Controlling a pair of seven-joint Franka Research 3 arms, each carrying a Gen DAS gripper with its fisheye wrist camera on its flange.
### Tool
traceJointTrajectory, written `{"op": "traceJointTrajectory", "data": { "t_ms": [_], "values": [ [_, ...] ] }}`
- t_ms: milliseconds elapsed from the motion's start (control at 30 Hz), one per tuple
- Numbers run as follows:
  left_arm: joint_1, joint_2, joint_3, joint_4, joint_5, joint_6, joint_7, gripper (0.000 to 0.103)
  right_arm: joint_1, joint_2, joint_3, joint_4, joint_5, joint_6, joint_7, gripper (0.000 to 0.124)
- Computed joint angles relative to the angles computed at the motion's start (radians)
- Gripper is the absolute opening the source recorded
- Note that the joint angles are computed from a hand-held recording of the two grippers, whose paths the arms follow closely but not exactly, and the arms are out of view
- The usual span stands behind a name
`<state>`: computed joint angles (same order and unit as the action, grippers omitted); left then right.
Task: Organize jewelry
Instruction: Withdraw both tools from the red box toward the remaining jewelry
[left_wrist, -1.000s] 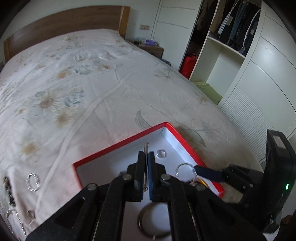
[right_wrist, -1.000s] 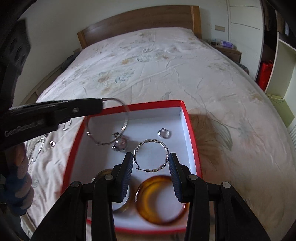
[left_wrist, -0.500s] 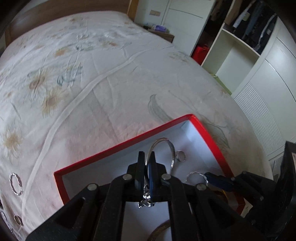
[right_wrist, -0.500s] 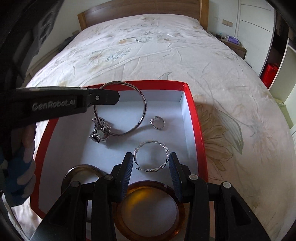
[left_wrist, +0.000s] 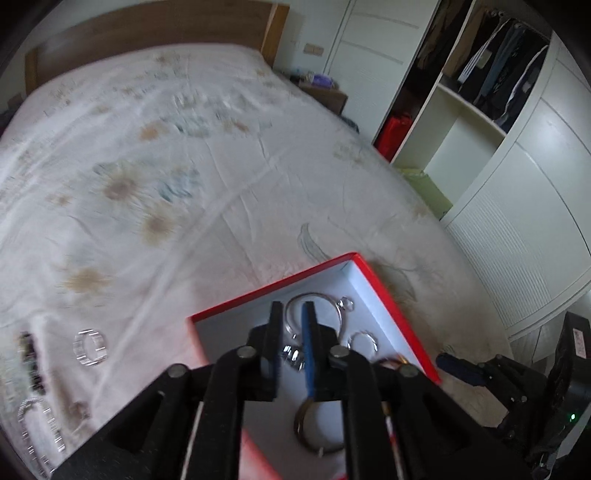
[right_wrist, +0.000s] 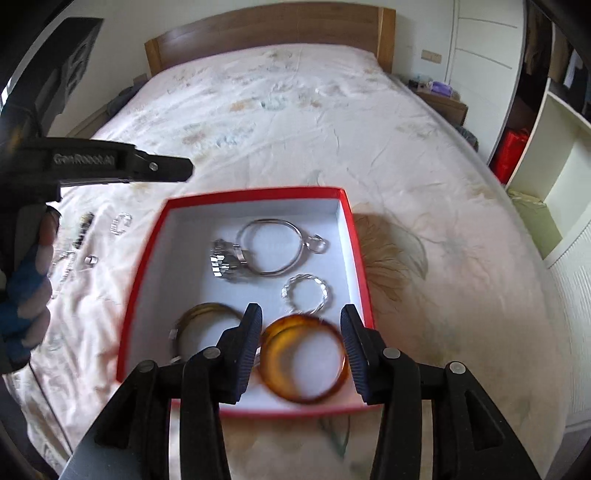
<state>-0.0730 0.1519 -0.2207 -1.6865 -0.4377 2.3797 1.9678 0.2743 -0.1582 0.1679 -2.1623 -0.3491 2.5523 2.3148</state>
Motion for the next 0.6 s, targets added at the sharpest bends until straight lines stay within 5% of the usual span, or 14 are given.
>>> {"op": "traceJointTrajectory", "data": {
  "t_ms": [67, 267, 600],
  "values": [
    [0.017, -0.078, 0.012, -0.058, -0.025, 0.005, 0.028, 0.026, 0.007, -0.037, 0.015, -0.007, -0.006, -0.017, 0.025, 0.045],
    [0.030, -0.357, 0.136, -0.256, -0.061, -0.007, 0.119, 0.030, 0.022, -0.146, 0.097, -0.014, -0.028, -0.064, 0.111, 0.045],
    [0.085, -0.685, 0.364, -0.480, 0.083, 0.017, 0.135, 0.031, 0.056, -0.188, 0.224, 0.056, -0.090, -0.075, 0.222, 0.046]
  ]
}}
